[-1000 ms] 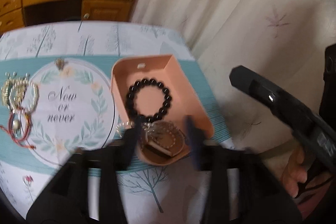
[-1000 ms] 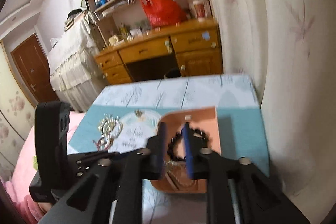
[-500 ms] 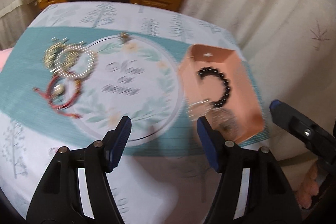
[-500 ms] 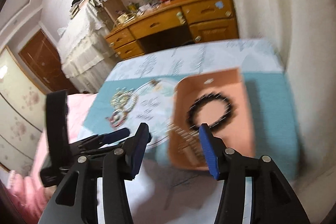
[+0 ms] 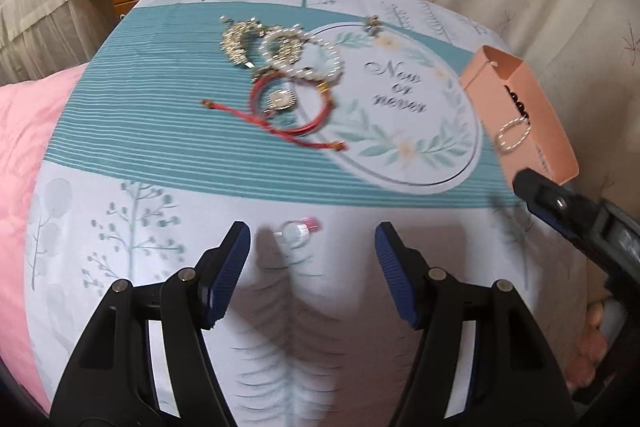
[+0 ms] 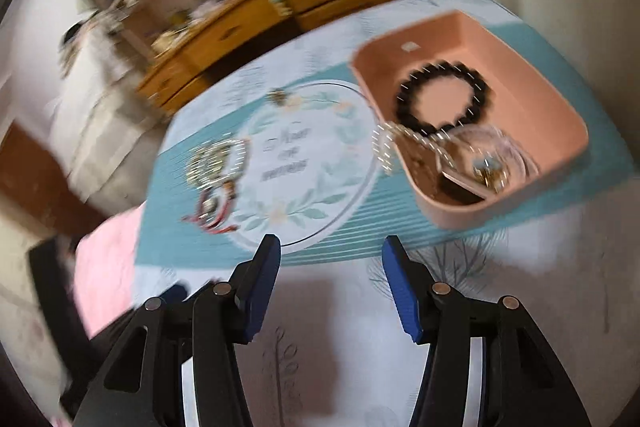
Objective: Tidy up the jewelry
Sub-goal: 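Grasp the small pink-stone ring from the cloth with the left gripper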
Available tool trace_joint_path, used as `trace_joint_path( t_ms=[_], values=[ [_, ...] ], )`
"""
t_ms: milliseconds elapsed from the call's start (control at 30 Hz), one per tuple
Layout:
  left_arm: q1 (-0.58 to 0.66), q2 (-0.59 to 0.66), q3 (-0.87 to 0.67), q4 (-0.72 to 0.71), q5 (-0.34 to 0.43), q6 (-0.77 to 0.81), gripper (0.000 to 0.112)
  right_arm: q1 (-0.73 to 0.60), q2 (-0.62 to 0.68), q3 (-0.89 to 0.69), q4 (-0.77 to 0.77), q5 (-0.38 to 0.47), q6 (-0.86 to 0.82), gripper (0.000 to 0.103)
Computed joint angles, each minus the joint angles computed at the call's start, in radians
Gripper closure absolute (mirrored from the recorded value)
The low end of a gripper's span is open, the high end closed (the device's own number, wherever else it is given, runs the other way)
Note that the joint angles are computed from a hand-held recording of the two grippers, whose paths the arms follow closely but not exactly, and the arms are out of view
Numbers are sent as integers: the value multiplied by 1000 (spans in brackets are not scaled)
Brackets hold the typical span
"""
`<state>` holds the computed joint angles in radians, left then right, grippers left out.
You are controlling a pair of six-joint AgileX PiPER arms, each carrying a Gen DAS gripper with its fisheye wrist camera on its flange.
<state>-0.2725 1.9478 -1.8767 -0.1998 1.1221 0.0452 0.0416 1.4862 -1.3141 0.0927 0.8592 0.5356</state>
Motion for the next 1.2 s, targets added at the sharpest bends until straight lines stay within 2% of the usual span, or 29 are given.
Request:
trace_joint_path(
  t_ms=[100,200,333,533,600,733,833,967,1067,1200],
  values=[
    [38,-11,31,-48,-20,84,50,88,32,20,-187,-46,228,49],
    [57,-16,50,-100,-44,164,51,137,65,20,-329,-71,376,49],
    [44,-12,57,-104,-67,203,63,185,118,5,-488,-74,551,50],
    [35,1,61,-97,-92,222,65,156,161,-31,-544,-98,600,53],
    [29,-2,70,-88,-104,229,71,149,189,-57,-542,-94,614,55],
    [19,-7,84,-73,-131,232,82,119,219,-78,-534,-114,660,66],
    [13,-10,92,-48,-150,222,91,91,211,-65,-509,-131,668,68],
    [17,-14,103,-32,-167,200,101,81,246,-98,-530,-124,747,85],
    [25,-12,101,-42,-166,194,104,68,256,-103,-519,-137,747,96],
    [18,-23,119,-35,-181,188,104,66,238,-82,-534,-179,753,98]
  ],
)
